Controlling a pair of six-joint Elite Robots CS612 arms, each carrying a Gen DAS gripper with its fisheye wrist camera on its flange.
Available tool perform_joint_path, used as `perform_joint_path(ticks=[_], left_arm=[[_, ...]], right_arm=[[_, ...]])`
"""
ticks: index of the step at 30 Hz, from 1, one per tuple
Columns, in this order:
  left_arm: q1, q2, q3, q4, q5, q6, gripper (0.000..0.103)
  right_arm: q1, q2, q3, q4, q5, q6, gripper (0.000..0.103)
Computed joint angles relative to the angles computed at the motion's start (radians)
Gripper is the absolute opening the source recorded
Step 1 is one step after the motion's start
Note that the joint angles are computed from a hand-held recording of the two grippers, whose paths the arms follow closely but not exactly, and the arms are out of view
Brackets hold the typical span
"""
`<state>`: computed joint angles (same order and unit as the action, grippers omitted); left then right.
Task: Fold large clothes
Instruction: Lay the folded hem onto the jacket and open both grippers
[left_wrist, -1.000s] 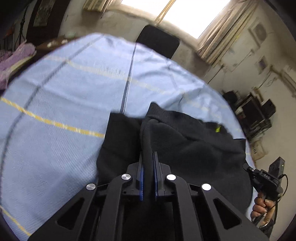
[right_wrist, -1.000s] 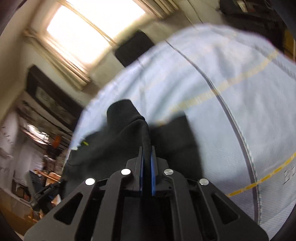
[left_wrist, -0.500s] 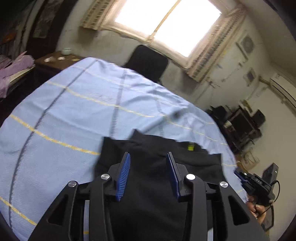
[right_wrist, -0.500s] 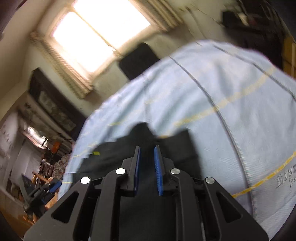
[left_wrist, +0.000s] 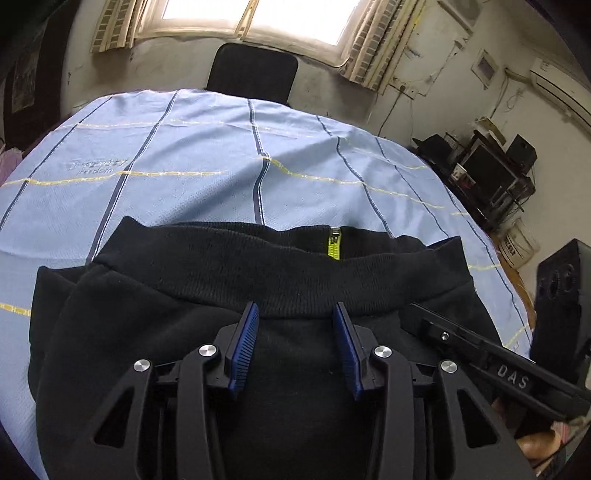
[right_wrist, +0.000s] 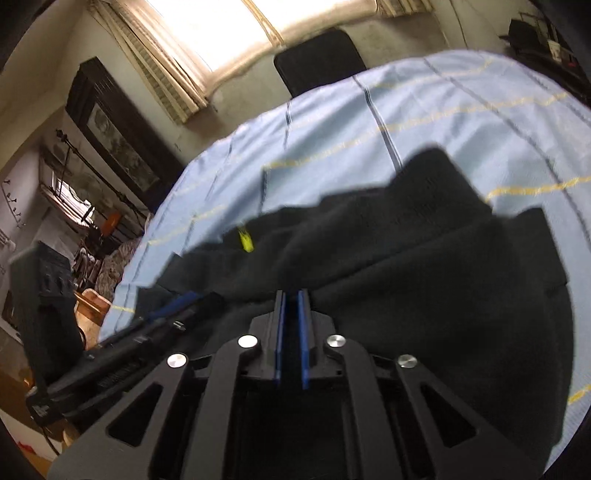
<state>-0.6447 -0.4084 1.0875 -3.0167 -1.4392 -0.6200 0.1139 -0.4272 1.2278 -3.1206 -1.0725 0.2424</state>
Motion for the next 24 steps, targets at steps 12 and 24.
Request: perform_joint_path(ticks=[12, 24], left_arm=[[-0.011, -0.042, 0.051, -0.009, 0.004, -0.038, 0.044], [-0.073, -0.143, 0.239, -0.114, 0.018, 0.01, 0.044]], right_arm=[[-0.009, -0.017, 0.026, 0.006, 0.019, 0.014, 0.001], [0.004, -0.166, 0.301, -0.19, 0.033, -0.103, 0.009]])
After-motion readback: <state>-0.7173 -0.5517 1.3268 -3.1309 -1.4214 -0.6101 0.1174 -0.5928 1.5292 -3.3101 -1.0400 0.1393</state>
